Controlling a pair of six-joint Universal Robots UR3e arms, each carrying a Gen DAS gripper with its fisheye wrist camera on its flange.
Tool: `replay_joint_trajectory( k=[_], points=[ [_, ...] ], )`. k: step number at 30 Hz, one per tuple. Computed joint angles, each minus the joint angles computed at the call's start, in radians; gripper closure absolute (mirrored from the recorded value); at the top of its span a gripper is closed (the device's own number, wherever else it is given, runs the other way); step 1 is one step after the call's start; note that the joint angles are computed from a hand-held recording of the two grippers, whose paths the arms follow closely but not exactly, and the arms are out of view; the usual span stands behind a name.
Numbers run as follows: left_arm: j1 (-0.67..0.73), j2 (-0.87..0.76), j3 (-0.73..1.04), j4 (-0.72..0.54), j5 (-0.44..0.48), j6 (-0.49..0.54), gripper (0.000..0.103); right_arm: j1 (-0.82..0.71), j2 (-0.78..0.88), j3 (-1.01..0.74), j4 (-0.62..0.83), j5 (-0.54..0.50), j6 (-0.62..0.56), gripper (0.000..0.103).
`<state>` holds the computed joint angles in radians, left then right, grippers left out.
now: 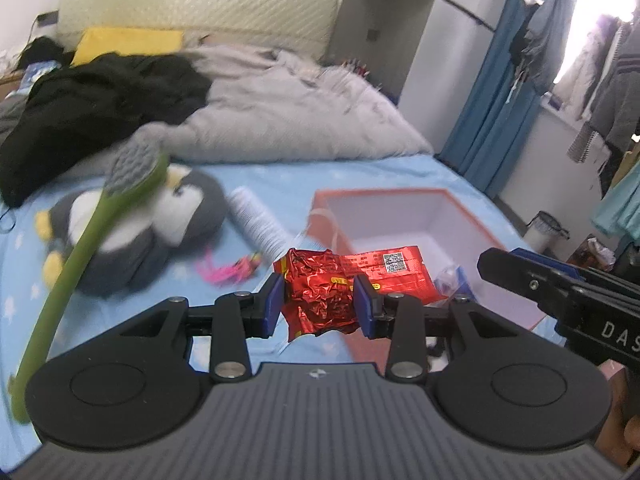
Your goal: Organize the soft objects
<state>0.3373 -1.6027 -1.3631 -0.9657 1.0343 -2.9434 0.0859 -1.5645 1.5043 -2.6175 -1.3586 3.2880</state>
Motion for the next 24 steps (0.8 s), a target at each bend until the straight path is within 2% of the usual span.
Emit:
replay_joint_trajectory(
  k=[6, 13, 19, 24],
  points=[
    [-0.136, -0.184, 0.240, -0.024, 0.061, -0.062, 0.060, -0.093, 0.044, -0.080, 0.054, 0.009, -0.024, 0.060],
    [-0.277, -0.467, 0.586, -0.133, 0.136, -0.121, 0.060, -0.198, 0.101, -0.119, 0.120, 0.029, -0.032, 0.061],
    [-0.335, -0.547, 0.640, -0.125, 0.187, -0.131, 0.060, -0.231, 0.069, -0.013, 0.082, 0.057, -0.040, 0.061],
    [-0.332, -0.530, 0.560, -0.076, 0.196, -0.125, 0.060, -0.231, 0.056, 0.053, 0.044, 0.062, -0.032, 0.061]
  ],
)
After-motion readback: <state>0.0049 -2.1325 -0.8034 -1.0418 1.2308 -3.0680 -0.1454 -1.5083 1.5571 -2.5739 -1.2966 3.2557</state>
